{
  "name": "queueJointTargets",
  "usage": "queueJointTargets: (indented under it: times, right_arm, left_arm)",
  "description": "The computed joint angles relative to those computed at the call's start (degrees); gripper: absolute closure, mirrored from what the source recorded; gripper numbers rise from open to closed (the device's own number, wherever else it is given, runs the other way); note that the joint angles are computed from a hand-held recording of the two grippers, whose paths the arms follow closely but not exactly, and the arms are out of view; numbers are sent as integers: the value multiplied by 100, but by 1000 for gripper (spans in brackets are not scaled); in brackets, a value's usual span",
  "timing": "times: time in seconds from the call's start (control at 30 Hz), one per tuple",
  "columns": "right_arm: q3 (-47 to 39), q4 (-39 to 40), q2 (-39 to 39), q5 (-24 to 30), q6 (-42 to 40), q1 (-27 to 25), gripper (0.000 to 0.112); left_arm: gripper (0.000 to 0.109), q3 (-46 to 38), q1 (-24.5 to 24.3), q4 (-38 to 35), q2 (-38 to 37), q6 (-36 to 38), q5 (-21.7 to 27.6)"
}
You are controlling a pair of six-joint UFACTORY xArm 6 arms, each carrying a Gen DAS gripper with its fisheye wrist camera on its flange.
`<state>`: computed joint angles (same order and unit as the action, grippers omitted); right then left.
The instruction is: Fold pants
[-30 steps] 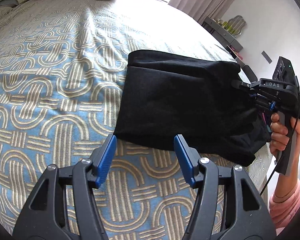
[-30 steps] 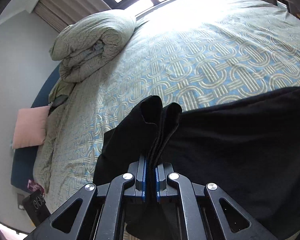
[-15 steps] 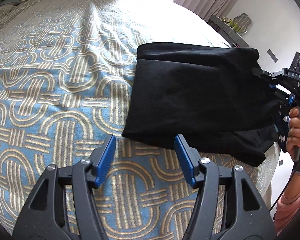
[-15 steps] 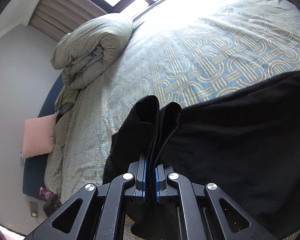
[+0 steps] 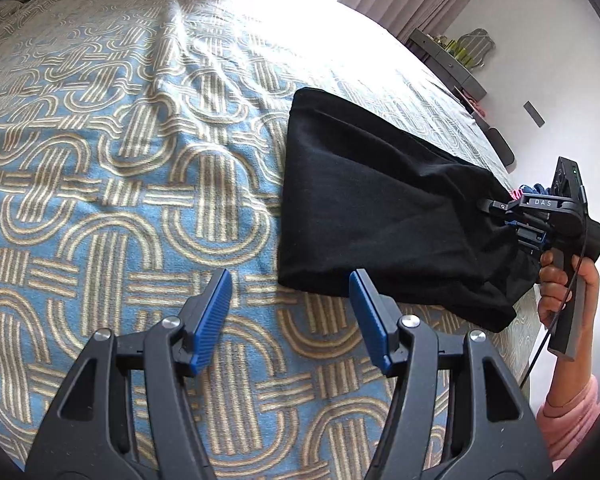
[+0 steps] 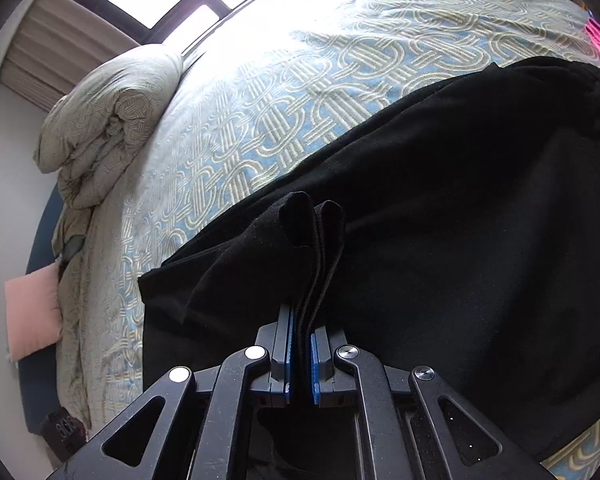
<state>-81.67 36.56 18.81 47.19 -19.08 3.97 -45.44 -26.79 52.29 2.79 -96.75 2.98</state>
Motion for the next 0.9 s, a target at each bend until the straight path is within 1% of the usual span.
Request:
queueJointTargets:
  times: [0.07,0.23,0.47,0.6,0.7,0.73,0.8,0.83,0.9]
  right_arm:
    - [-7,-94,-6,-41,39,33,104]
    - [47,-82,-53,-72,-30,28,105]
    - [338,155,-391,-612,-484,151,106]
    - [281,-83,-274,-636,-217,122,106]
    - [282,-272,-190,-587,37,99,106]
    - [260,-332,-152,-547,126,81,105]
    - [206,-508,-78,-484,311,45,96]
    - [187,-704,-49,-493,520,45,89]
    - [241,-1156,-78,-684,945,38,88]
  left_arm:
    - [47,-22,-3,-24,26,38,2]
    - [46,-132,-28,-149,138,102,-45]
    - [46,-248,-23,-181,249,117,-117]
    - [46,-302,-33,-87,288,57,-90]
    - [46,-295,-25,-163,307,142,-122]
    - [46,-294,-12,-145,311,131,-138]
    - [46,-321,14,-56,339,57,-161]
    - [46,-331,27,-6,348,11,-173]
    - [46,-365,60,117,383,-95,-210]
